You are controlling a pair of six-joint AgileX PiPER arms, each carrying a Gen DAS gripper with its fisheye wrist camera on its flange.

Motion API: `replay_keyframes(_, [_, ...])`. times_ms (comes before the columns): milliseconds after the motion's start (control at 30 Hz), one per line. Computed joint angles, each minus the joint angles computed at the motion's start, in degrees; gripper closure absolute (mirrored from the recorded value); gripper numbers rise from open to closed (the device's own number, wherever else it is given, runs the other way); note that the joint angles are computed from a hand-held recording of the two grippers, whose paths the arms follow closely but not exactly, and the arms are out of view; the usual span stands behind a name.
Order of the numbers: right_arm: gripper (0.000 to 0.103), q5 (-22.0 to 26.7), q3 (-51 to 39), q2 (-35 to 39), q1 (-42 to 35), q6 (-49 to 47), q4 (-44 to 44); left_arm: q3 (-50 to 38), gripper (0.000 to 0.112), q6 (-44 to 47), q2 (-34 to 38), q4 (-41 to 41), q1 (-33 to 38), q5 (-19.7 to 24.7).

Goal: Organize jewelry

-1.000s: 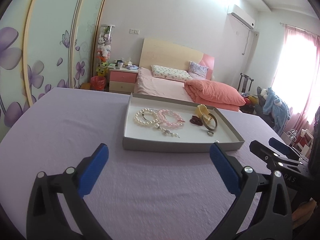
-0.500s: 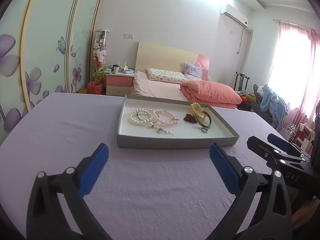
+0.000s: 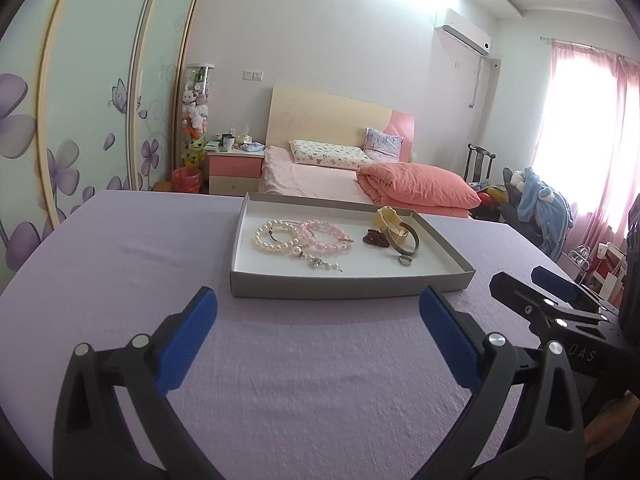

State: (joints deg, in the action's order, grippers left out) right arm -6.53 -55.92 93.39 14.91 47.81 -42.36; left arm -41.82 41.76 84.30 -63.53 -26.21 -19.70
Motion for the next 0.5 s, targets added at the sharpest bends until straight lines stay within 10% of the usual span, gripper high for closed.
replay_keyframes(500, [0.002,-0.26,0.10,0.04,-0.43,4.75,-4.77,-0.22,0.011,0.96,0.44,-1.06,-0.52,-0.15])
